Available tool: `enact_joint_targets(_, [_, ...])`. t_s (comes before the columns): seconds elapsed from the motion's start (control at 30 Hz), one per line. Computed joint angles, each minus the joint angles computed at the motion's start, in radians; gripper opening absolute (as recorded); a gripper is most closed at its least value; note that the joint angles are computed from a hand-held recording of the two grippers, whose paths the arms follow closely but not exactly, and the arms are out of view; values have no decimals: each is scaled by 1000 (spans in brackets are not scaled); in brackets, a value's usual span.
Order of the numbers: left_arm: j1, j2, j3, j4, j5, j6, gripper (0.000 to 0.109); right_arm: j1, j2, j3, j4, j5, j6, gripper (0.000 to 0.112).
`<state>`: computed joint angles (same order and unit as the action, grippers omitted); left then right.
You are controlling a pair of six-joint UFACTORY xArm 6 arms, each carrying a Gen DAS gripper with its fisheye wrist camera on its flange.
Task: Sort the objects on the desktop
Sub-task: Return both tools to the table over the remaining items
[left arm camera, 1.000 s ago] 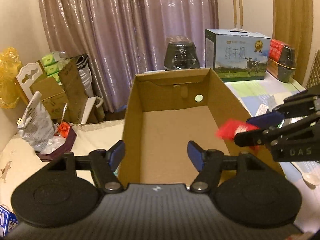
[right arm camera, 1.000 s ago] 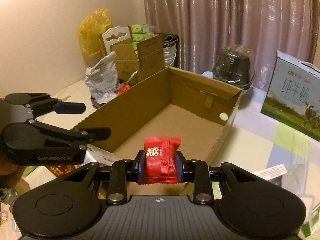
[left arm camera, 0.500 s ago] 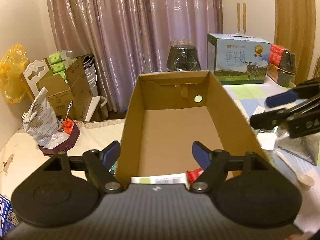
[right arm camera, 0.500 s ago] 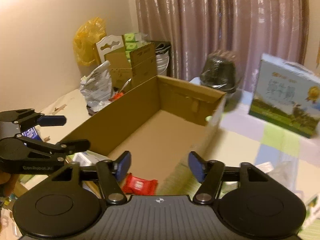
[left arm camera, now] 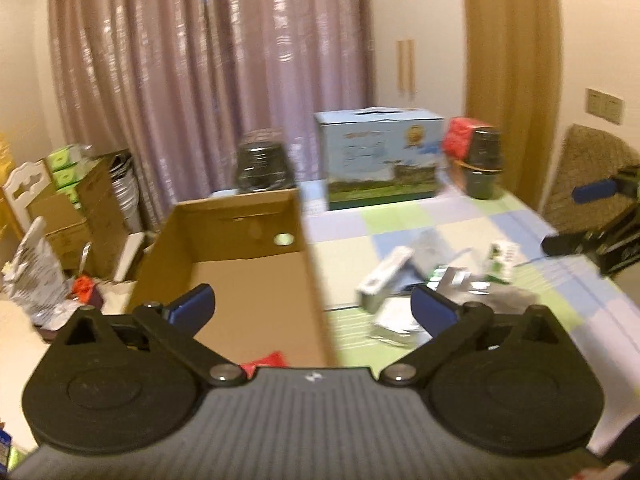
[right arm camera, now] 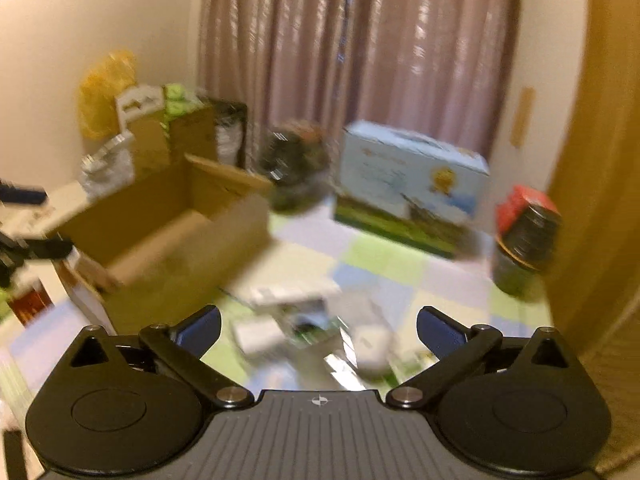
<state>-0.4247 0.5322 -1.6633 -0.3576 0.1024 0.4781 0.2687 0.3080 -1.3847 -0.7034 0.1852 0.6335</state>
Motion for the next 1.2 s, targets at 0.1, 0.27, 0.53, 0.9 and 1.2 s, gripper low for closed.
enact_joint_targets(0.1, [-55,-28,40,-91,-9,89,102,-30,-67,111,-62,-3,32,101])
enact_joint_targets(0.27, [-119,3,30,-75,36,55,102,-75,-112,229,-28,-52,4,101])
enact_joint_targets(0.53, [-167,187,-101,139,142,-123,102,-107,-68,289,169,-134,-188,101])
enact_joint_targets(0.9, [-184,387,-316,200,280,-114,91,-123,22,282,370,-168,-425,100])
enact_joint_targets(1.2, [-169,499,-511,217,423,-103,55,-105,78,238,527,-175,-567,100])
